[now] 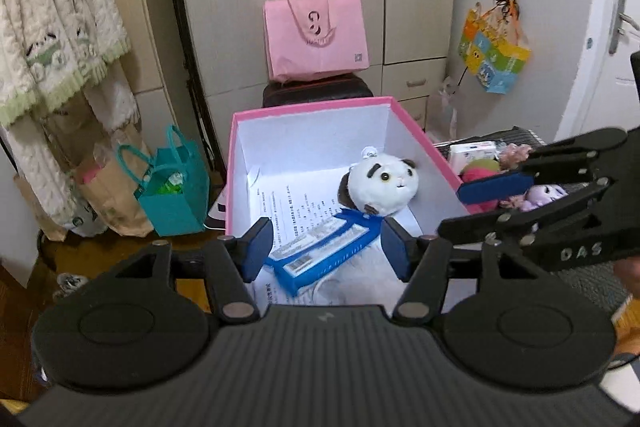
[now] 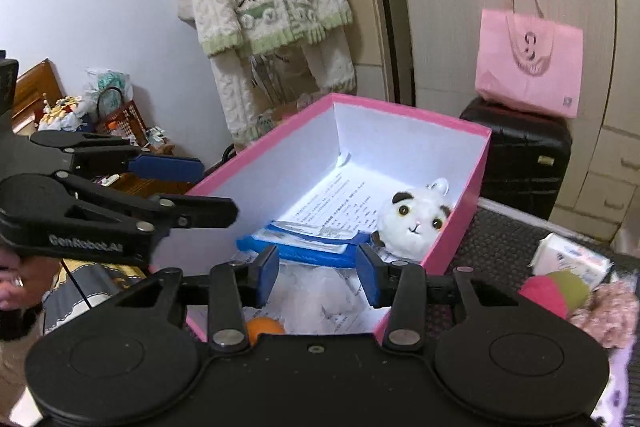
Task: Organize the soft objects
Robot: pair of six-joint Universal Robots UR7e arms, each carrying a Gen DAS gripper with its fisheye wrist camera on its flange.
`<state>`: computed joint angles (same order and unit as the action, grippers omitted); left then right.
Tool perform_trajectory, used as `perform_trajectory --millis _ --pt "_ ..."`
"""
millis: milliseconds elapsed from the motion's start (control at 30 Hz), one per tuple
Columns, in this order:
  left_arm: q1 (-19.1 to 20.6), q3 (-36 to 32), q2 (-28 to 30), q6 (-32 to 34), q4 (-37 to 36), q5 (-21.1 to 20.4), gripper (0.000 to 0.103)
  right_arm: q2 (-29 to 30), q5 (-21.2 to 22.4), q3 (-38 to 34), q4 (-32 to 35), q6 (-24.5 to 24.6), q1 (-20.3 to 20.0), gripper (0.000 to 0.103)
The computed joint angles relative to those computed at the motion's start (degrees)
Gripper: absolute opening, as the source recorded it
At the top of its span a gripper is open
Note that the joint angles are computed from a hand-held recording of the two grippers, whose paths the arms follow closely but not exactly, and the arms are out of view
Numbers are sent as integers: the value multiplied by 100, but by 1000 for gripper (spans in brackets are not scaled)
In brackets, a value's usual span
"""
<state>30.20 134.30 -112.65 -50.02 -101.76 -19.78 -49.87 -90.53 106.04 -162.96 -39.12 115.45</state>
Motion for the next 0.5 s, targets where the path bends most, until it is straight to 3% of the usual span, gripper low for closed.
perform_trajectory --millis 133,367,500 --pt "-554 -261 -140 -1047 1678 -172 61 -419 9 280 81 -187 60 48" --pt "-1204 -490 -125 -1690 2584 -948 62 -1250 187 794 542 -444 100 49" --pt "-1549 -520 -23 -1958 2935 -1178 63 -1657 220 1077 691 -646 91 50"
